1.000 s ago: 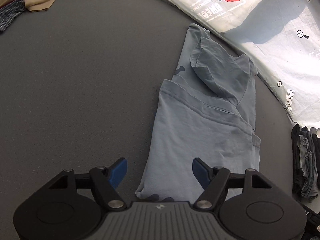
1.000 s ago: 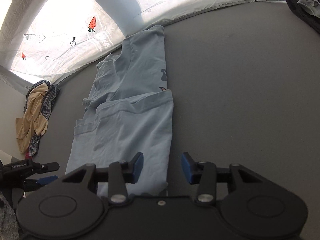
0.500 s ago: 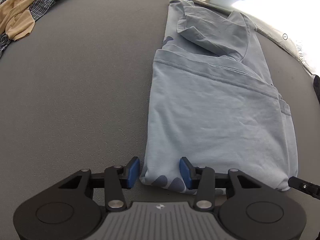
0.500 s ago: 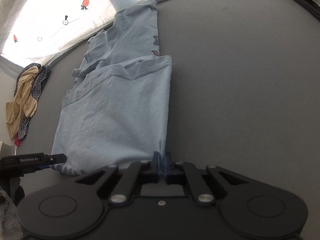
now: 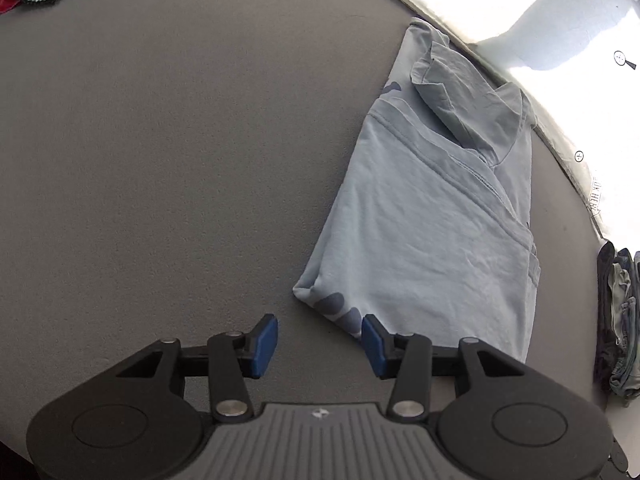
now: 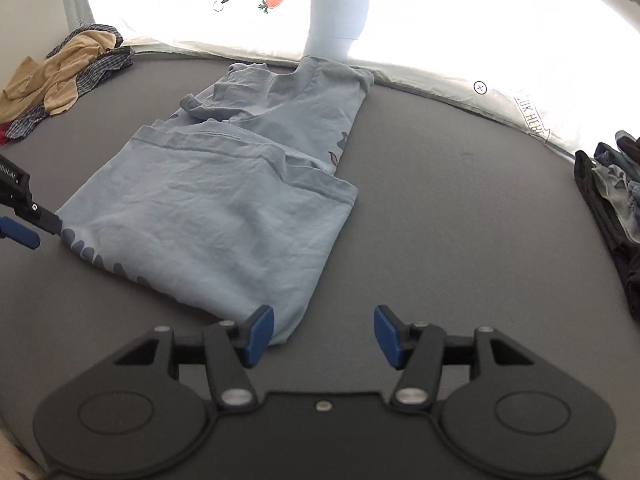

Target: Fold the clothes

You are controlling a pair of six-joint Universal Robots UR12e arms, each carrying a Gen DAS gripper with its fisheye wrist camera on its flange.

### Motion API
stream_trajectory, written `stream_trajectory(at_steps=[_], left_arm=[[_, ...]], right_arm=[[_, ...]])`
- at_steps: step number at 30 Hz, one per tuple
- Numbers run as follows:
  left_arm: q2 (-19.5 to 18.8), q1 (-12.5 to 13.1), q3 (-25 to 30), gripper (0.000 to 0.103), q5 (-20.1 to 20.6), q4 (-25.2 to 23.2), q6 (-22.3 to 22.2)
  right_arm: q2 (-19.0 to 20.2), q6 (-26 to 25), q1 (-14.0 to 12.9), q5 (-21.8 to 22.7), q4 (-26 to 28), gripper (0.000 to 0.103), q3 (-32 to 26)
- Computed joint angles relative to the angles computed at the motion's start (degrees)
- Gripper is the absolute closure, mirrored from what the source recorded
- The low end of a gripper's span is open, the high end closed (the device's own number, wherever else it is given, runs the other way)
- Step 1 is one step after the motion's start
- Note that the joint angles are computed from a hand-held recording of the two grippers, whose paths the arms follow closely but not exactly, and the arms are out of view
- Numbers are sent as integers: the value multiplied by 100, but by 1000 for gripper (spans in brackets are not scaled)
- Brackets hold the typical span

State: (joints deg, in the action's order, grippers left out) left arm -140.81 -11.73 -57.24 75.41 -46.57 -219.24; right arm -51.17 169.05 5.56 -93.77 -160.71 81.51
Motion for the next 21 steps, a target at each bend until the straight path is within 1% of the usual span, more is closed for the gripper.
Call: stream_trajectory(at_steps=[1, 2, 3, 5, 7, 10, 12, 13, 14, 15, 17, 18, 20, 21], left_arm=[[62, 37, -185, 50, -265, 228, -241], [110, 62, -347, 48, -469, 446, -477], [133, 75, -467, 48, -625, 632, -661], [132, 89, -583, 48, -833, 831, -889], [96, 109, -661, 48, -1056, 1048, -1126], [-28, 148, -691, 48, -1373, 1424, -1777], [-91, 171, -717, 47, -1504, 1723, -2258], [-125, 183, -729, 44, -1562, 1885, -2507], [-161, 198, -747, 43, -1607, 2104, -2784], [-197, 212, -762, 43, -1644, 2309, -3055], [-236, 233, -799, 43, -1692, 2565, -3488], [-260, 241, -831, 43, -1693, 2783, -3731], [-309, 247, -838, 43, -1586, 3078, -4118], [-328, 250, -818, 43, -1573, 3117, -4211]], right_arm=[[25, -416, 74, -187, -195, 34, 50], [56, -774, 133, -327, -371, 32, 89], [80, -1093, 177, -411, -494, 32, 120], [129, -1672, 254, -532, -749, 32, 178], [155, -2028, 293, -533, -903, 32, 213], [176, -2256, 312, -430, -1022, 32, 229], [195, -2379, 323, -404, -1094, 32, 221], [199, -2385, 328, -407, -1107, 32, 216], [201, -2382, 333, -409, -1118, 32, 212], [197, -2331, 333, -399, -1118, 32, 214], [168, -2221, 331, -362, -1060, 32, 236], [159, -2189, 332, -363, -1044, 32, 251], [133, -2186, 333, -345, -1017, 32, 298], [126, -2200, 334, -345, -979, 32, 308]])
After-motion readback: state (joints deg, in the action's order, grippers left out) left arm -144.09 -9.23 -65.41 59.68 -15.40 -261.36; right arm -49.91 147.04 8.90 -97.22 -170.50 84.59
